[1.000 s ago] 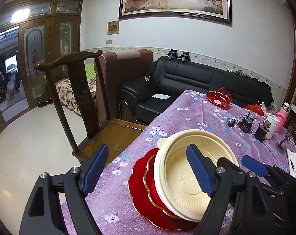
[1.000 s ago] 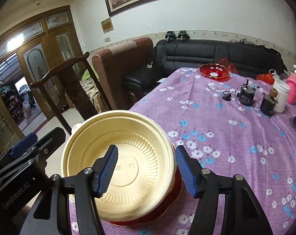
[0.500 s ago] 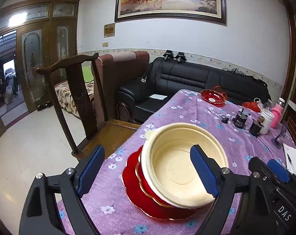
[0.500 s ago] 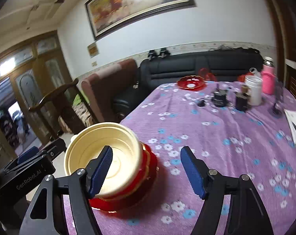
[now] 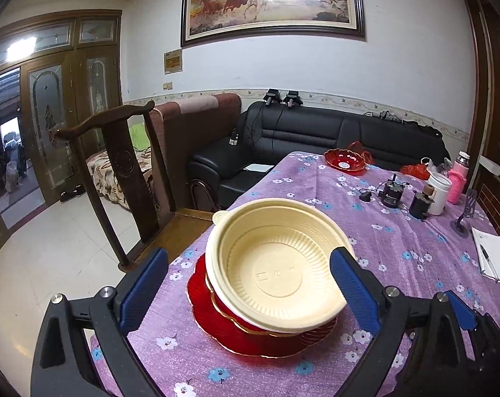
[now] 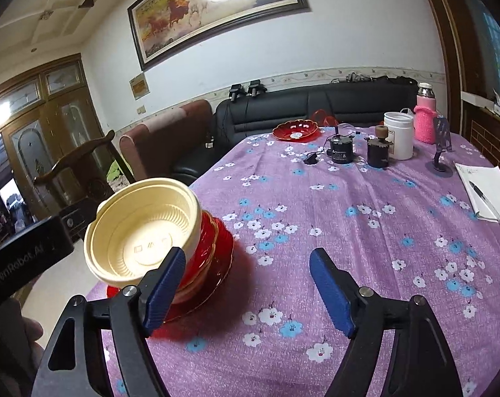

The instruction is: Organize plates and bowls

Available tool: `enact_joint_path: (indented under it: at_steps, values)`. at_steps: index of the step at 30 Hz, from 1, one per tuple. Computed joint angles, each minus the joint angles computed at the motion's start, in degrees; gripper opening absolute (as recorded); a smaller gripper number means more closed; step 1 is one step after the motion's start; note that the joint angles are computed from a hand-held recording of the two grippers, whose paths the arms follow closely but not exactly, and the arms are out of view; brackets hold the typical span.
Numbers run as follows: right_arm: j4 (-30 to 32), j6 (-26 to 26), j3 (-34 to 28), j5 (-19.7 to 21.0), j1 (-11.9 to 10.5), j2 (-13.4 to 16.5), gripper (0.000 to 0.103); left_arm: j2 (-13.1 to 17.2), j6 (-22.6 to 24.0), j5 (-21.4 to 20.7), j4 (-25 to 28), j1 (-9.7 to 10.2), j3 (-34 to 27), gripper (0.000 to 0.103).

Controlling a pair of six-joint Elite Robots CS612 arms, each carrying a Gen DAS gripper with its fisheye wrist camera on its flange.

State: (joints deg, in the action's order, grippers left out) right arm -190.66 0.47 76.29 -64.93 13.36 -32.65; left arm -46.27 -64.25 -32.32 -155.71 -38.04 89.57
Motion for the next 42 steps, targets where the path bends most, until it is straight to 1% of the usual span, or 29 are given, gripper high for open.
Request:
enact_joint_path:
  at_steps: [5, 42]
  values:
    - [-0.96, -1.34, 0.68, -0.32, 0.21, -0.15, 0.085, 0.19, 0.74, -0.41, -0.33, -0.14, -0.13, 0.098]
    - [-0.48, -2.89, 1.4, -1.17, 0.46, -0.23, 0.088, 0.41, 1.61, -0.7, -1.65, -0.27, -0.02, 0.098]
